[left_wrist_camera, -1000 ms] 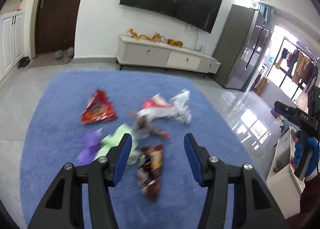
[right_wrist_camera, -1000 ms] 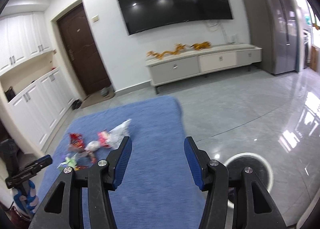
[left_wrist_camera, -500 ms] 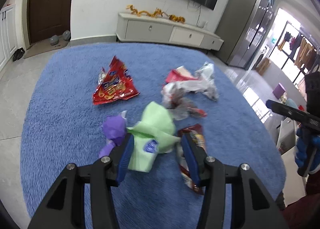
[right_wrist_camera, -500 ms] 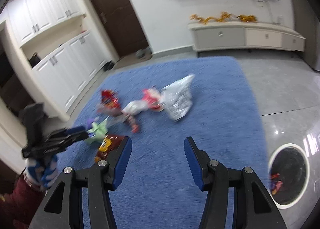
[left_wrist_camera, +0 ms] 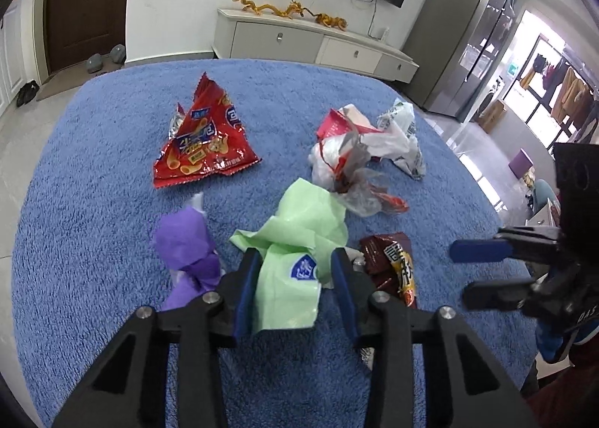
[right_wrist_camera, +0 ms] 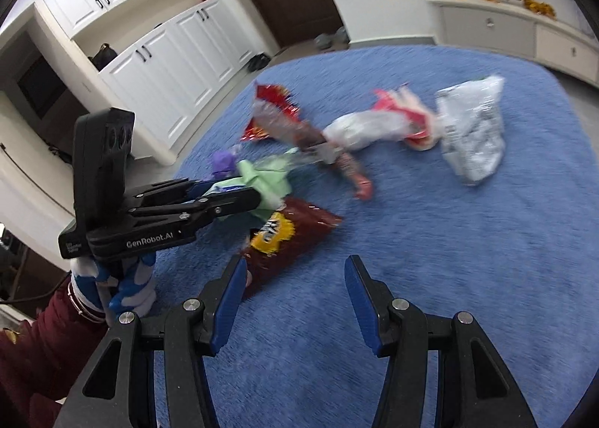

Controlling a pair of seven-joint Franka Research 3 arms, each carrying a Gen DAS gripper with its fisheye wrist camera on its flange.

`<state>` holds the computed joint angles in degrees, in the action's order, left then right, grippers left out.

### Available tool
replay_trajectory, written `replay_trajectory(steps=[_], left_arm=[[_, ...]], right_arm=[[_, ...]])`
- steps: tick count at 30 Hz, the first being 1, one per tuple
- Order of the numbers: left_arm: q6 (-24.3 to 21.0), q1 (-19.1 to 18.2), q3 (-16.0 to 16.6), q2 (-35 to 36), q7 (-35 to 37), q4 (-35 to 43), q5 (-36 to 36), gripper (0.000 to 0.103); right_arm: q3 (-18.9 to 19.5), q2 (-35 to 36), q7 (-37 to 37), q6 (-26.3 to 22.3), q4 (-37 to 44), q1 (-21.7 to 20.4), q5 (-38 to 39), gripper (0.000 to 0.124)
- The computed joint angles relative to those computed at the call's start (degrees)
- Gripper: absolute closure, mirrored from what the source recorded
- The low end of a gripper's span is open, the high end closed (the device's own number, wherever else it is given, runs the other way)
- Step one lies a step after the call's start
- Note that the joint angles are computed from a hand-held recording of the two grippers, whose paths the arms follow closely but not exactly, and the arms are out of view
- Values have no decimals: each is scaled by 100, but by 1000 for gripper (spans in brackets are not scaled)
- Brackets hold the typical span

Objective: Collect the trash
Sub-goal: 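Grasp the green paper with the left tool while the right tool grasps the brown snack bag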

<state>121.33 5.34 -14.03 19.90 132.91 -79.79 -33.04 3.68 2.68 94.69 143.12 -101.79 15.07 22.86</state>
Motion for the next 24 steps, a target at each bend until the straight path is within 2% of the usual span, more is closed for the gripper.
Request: replay_trajectory(steps=[1,2,4,9,11,15,24], left_arm=[[27,10,-2,-28,28,-47,-17,69],[51,18,-2,-62,47,-96,-39,75],[-6,49,-1,-75,45,-88,-130,77],[55,66,33,-223,56,-289,-245,77],[109,57,54,-314,61,-404,-285,78],[125,81,104,-494,82,-575,-468,78],[93,101,360,-1157,332,-1156,-1091,78]], right_arm=[[11,75,-72,-33,75,-2,126,72],[23,153,-146,-79,157,-7,258,72],[34,311,-162,-159,316,-4,328,72],[41,540,-155,-292,536,-67,649,72],[58,548,-213,-285,506,-104,839,78],[73,358,-413,-140,269,-128,1095,92],[-72,-499,-550,351,-722,-155,1280,96]])
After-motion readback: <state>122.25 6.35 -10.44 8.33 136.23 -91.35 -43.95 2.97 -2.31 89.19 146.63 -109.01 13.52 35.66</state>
